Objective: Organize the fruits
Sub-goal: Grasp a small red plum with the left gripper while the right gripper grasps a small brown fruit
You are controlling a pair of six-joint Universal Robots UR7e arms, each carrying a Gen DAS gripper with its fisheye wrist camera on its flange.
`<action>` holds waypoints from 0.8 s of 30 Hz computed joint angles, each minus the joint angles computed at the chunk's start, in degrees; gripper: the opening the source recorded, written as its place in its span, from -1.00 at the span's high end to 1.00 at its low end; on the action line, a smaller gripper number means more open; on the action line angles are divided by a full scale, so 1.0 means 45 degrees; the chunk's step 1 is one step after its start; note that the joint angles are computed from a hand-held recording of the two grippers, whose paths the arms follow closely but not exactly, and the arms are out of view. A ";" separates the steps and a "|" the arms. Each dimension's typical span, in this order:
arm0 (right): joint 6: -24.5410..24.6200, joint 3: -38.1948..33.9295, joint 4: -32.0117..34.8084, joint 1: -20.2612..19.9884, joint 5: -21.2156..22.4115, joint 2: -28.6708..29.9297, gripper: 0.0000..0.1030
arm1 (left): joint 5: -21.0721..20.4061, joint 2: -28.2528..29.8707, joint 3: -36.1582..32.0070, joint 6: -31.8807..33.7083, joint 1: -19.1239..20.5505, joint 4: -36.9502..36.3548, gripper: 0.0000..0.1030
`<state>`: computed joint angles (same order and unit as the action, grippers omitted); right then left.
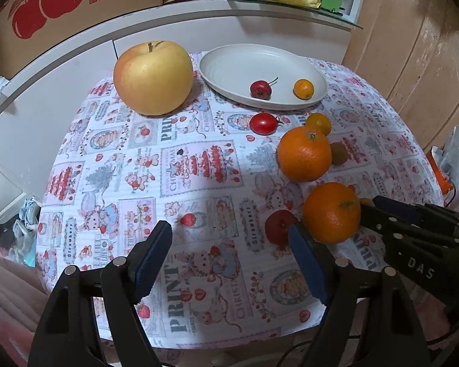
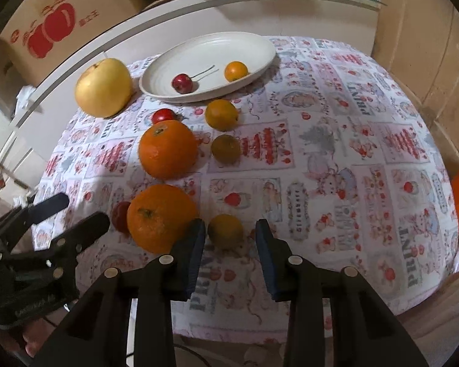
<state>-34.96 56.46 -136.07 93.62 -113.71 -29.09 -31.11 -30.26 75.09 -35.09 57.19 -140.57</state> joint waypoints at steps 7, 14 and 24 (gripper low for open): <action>-0.0381 -0.0035 -0.0133 0.0021 -0.0053 0.0140 0.49 | -0.0041 0.0103 -0.0204 -0.0059 0.0082 0.0203 -0.51; 0.0040 -0.0034 -0.0802 -0.0075 -0.0056 0.0039 0.50 | -0.0997 0.0222 -0.0318 0.0567 0.0276 -0.0290 -0.56; 0.0113 -0.0039 -0.0855 -0.0138 -0.0120 -0.0034 0.50 | -0.0729 0.0702 -0.1076 0.1049 0.0356 0.0049 -0.39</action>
<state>-34.46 56.28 -139.92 93.00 -114.25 -29.25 -34.39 -27.10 70.25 -30.37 58.79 -140.35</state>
